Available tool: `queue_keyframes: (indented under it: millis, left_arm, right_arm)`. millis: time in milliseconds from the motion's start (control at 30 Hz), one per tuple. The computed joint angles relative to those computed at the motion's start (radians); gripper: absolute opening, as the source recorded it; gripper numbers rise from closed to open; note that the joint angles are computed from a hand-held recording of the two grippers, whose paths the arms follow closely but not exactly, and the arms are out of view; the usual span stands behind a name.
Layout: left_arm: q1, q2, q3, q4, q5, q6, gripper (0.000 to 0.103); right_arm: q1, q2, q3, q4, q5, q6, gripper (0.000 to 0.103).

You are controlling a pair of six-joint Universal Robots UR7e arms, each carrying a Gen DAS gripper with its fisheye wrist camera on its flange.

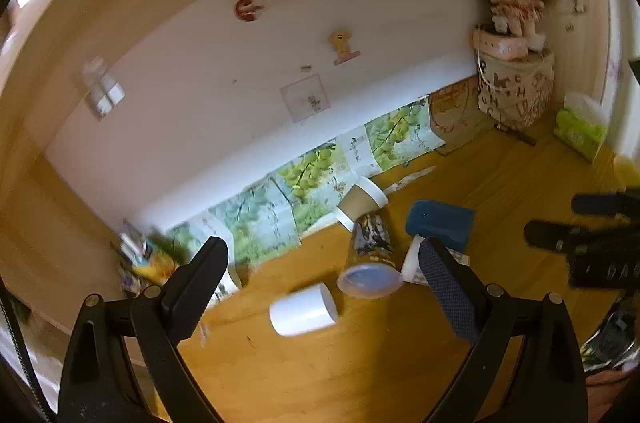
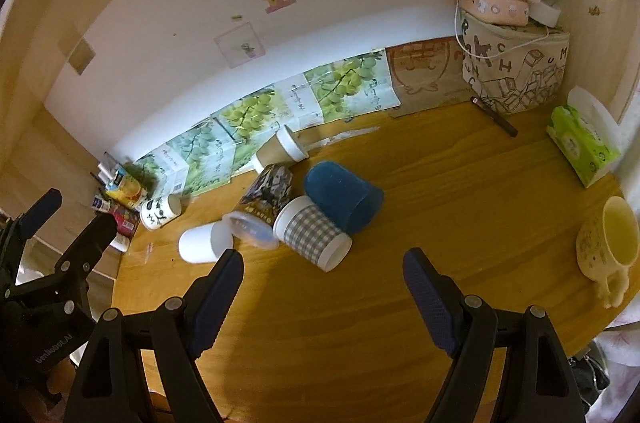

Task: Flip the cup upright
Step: 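Lower the left tool toward the blue plastic cup lying on its side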

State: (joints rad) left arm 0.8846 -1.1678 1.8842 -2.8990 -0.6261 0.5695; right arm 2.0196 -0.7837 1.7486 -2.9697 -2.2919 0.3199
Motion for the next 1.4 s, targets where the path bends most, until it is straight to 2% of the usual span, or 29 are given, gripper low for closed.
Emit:
queue_keyframes:
  millis: [500, 867, 1400]
  left_arm:
    - [0.069, 0.175, -0.137, -0.1, -0.028, 0.458, 0.097]
    - [0.111, 0.245, -0.193, -0.09, -0.152, 0.796, 0.097]
    - [0.159, 0.333, -0.323, 0.116, -0.265, 1.034, 0.097]
  right_arm:
    - [-0.1, 0.015, -0.076, 0.058, 0.017, 0.016, 0.083]
    - [-0.145, 0.006, -0.069, 0.053, 0.038, 0.035, 0.083]
    - [-0.194, -0.016, -0.062, 0.094, 0.074, 0.076, 0.083]
